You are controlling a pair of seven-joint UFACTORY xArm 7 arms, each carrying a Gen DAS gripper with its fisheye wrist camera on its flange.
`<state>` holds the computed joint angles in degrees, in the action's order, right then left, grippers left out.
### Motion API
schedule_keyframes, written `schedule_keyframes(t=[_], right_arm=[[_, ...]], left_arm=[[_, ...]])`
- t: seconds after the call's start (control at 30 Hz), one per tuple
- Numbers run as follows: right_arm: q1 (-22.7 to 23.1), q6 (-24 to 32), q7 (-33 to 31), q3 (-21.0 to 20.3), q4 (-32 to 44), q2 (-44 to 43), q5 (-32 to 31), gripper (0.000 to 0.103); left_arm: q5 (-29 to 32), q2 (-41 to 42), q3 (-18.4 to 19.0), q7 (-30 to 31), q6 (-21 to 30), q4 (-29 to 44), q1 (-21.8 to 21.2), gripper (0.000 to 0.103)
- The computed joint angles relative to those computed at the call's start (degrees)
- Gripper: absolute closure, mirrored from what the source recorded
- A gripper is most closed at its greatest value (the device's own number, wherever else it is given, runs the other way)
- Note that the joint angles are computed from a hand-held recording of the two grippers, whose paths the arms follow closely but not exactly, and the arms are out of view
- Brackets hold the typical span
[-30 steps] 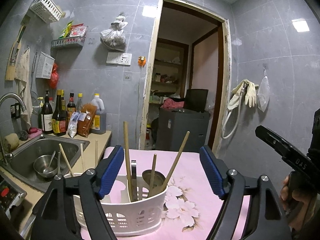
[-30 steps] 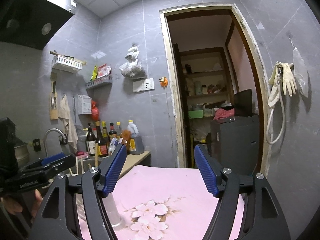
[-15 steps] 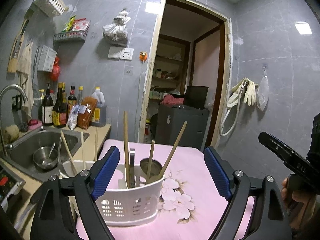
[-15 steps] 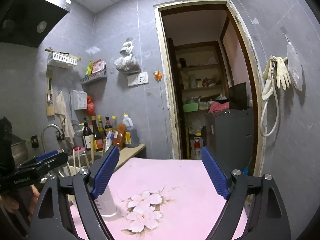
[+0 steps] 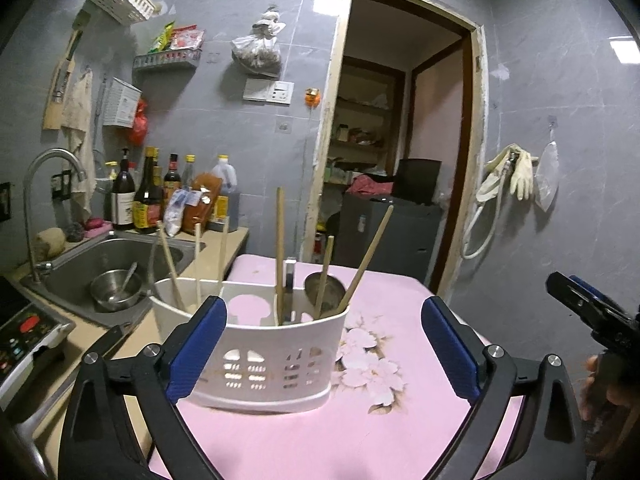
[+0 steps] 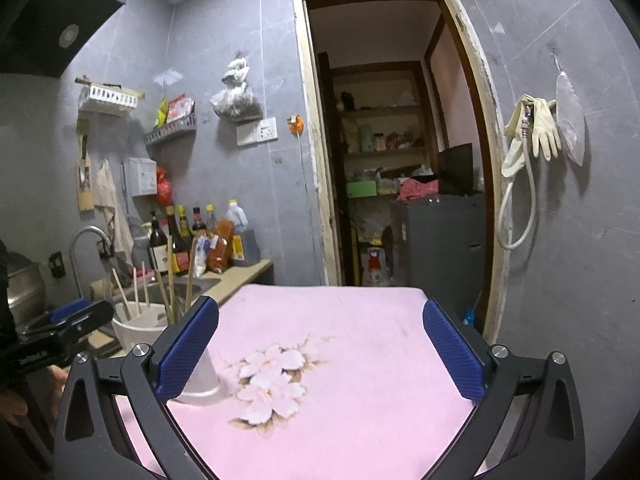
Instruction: Organize utensils
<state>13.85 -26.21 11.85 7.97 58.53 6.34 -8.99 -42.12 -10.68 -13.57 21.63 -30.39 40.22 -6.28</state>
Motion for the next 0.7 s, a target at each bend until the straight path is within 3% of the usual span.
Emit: schedule_keyframes(t=[0.3, 0.53, 0.7], right_arm=[[4.3, -1.0, -13.2, -0.1, -6.0, -4.5, 14.7, 0.000], [5.8, -4.6, -21.8, 1.8, -10.4, -6.9, 25.2, 0.000], [6.1, -6.7, -23.8, 2.8, -13.7, -8.3, 28.3, 0.000]], left_arm=[[-10.1, -1.2, -2.9, 7.5, -3.9, -1.6, -1.5, 0.007], [-10.7, -3.3, -2.1, 7.3, -5.5, -5.1, -3.4, 0.007], [-11.3, -5.1, -2.8, 6.2, -6.7, -8.3, -4.0, 0.007]])
